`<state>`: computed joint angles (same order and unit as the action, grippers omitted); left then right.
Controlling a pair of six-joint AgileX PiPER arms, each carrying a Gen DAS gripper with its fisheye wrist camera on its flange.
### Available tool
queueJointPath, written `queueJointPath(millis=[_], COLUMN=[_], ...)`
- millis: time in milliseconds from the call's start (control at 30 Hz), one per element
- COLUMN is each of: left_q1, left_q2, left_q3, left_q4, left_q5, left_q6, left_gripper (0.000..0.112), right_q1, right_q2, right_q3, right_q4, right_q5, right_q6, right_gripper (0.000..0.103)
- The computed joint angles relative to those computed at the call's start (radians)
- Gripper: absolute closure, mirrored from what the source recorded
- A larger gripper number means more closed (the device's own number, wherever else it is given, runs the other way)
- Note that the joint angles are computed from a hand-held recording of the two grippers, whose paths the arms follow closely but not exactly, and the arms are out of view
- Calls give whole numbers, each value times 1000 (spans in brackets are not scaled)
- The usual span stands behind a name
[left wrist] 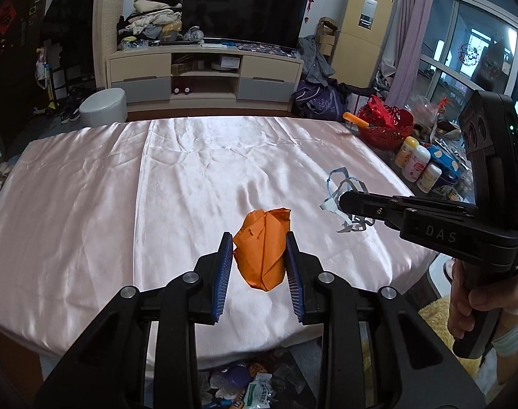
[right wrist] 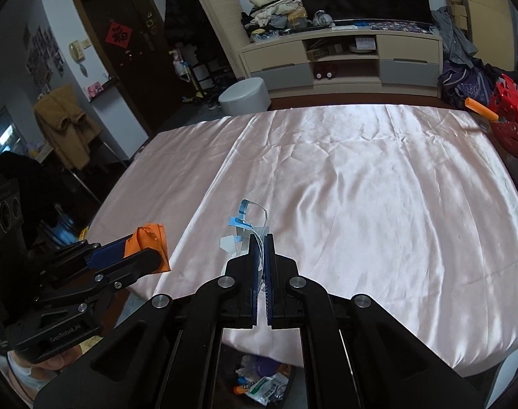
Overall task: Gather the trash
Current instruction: 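Carry the orange paper and mask over the bin and open both tools to drop them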
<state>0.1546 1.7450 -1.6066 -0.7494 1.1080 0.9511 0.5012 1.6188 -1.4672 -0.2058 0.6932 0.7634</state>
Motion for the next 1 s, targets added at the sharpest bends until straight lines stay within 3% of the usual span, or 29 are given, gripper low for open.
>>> queueJointPath(millis=[367, 567, 733, 800, 900, 1000], left_q1=[165, 217, 235, 236, 214, 183], left_q2=[-149, -177, -154, -137, -117, -113], left_q3=[365, 543, 663, 696, 750, 795], left_q4=[-53, -37, -21, -20, -1, 16], left_q5=[-12, -72, -140, -169, -245, -337], left_q6=[184, 276, 330, 344, 366, 395], left_gripper=[83, 83, 83, 83, 83, 83], right_q1=[173, 251, 310, 324, 330, 334], right_q2=[-114, -113, -74, -52, -4, 50], right_q3=[294, 411, 481, 517, 559, 576], right_q4=[-153, -208, -311, -345, -365, -357], right_q5=[-103, -181, -233, -293, -381, -414], right_q6=[304, 443, 582, 633, 683, 692], right_gripper=[98, 98, 98, 98, 98, 98])
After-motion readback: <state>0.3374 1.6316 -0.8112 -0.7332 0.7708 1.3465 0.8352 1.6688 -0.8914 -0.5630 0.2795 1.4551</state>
